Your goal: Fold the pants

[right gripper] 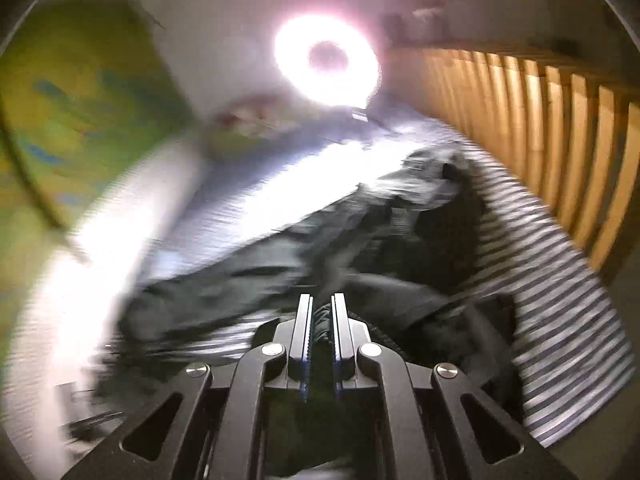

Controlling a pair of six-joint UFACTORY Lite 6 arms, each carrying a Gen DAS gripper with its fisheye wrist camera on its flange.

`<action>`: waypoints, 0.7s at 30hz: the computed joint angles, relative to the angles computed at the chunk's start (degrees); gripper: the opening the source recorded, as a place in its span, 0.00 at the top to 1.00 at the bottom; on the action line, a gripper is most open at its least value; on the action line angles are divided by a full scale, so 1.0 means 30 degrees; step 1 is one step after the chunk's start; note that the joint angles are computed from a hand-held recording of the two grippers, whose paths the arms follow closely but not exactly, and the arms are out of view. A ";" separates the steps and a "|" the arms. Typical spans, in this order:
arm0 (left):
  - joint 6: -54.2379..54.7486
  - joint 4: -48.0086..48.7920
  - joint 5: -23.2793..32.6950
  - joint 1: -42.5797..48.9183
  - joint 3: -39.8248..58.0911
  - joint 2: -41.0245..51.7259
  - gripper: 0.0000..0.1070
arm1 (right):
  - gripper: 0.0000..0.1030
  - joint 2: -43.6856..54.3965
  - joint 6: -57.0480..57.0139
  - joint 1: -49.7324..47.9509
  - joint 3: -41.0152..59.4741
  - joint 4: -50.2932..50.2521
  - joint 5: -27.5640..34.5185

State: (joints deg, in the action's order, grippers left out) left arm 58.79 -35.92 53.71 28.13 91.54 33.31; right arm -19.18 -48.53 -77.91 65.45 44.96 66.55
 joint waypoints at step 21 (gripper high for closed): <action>-0.1163 0.0339 -0.0150 0.0434 0.0570 0.0462 0.56 | 0.62 0.8389 -0.6593 -0.4756 -0.2102 0.0803 0.1375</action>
State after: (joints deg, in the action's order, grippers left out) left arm 55.30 -34.90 53.26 29.43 93.25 34.70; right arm 5.99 -68.30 -92.18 59.14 47.37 70.67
